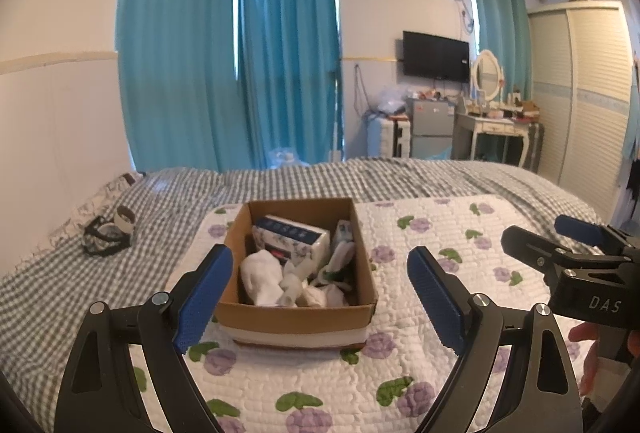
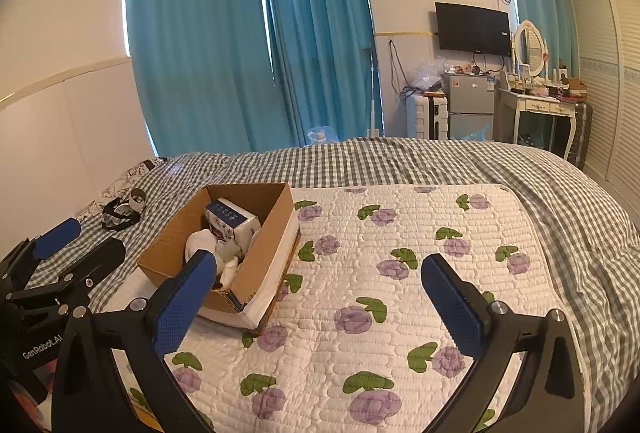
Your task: Organize soft objects
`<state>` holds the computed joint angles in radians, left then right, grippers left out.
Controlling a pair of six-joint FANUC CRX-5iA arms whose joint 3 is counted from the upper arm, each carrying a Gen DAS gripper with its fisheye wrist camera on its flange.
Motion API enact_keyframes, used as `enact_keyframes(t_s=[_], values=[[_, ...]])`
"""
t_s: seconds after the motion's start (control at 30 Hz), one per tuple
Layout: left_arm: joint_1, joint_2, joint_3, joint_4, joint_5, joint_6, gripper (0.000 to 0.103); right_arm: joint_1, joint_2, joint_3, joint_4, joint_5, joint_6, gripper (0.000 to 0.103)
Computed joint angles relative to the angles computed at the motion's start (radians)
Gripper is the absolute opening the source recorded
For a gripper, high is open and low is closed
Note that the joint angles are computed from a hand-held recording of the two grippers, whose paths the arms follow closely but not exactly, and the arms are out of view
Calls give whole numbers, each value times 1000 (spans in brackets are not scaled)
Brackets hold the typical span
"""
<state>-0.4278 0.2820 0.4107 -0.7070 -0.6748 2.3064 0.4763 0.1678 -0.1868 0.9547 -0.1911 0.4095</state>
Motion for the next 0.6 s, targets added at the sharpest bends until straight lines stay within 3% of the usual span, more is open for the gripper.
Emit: enact_keyframes(t_s=[0.6], values=[[3,-6,-3,5,-7,11,90,13,2,5,-32,0,39,103]])
